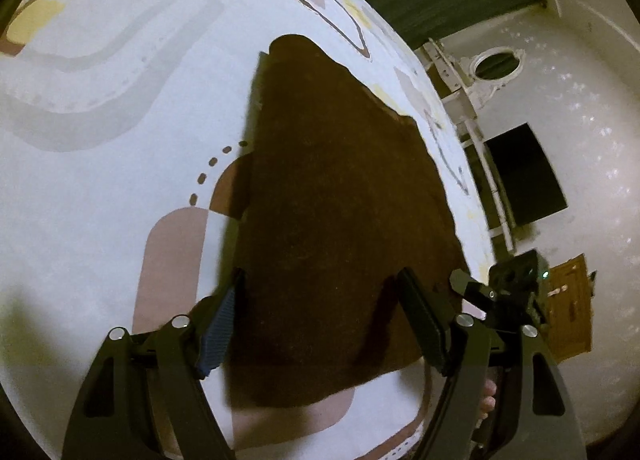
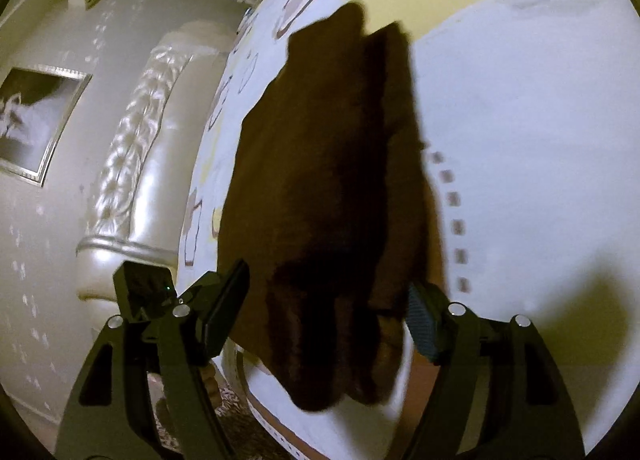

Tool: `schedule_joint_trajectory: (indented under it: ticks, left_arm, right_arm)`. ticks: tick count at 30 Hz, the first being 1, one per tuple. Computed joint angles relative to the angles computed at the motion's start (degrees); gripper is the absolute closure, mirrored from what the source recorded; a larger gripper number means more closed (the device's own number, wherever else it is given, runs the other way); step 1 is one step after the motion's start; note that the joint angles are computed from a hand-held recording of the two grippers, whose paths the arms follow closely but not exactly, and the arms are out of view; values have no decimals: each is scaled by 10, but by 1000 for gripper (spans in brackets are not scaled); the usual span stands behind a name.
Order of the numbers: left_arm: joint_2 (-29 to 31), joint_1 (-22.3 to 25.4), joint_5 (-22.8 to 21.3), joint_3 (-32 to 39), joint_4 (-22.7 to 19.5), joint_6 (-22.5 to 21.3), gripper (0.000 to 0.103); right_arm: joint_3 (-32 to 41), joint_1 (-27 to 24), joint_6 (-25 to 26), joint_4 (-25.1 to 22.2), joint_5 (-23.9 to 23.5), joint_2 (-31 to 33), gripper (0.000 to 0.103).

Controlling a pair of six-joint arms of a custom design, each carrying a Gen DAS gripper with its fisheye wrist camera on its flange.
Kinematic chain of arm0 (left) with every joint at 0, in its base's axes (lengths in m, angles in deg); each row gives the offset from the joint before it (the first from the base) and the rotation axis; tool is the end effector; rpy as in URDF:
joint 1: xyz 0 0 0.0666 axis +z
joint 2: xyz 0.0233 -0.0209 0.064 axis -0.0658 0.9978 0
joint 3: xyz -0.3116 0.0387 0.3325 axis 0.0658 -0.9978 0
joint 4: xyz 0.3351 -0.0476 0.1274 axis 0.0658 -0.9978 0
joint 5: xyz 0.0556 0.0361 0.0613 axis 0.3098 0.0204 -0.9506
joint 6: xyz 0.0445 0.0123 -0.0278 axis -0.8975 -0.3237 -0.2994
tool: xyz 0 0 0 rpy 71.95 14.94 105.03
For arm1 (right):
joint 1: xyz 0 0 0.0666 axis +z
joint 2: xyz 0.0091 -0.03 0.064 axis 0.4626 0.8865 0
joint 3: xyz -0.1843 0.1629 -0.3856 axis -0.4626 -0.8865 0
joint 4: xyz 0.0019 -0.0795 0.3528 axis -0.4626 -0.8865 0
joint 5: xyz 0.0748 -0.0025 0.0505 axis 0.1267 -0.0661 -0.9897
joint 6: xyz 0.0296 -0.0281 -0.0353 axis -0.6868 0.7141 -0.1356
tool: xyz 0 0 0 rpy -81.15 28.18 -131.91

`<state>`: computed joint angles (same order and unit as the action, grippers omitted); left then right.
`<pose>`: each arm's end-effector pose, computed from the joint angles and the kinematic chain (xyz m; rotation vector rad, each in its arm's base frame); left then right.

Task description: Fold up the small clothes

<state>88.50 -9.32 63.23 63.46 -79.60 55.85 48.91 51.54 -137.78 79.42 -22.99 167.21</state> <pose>0.7000 -0.0950 0.3251 0.7140 2.6204 -1.1797 0.5069 0.2282 0.3023 0.9201 2.1144 1.0493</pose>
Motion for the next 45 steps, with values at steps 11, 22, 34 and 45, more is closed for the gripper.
schedule_joint_trajectory:
  ticks: [11, 22, 34, 45]
  left_arm:
    - [-11, -3, -42, -6, 7, 24, 68]
    - [-34, -2, -57, -31, -10, 16, 71]
    - [-56, -7, -71, -81, 37, 7, 70]
    - [-39, 10, -3, -68, 5, -33, 48]
  right_arm:
    - [-7, -7, -17, 23, -38, 6, 78]
    - [-17, -1, -5, 18, -28, -17, 80]
    - [-54, 11, -37, 76, -23, -10, 79]
    - [-93, 6, -42, 129, -36, -20, 66]
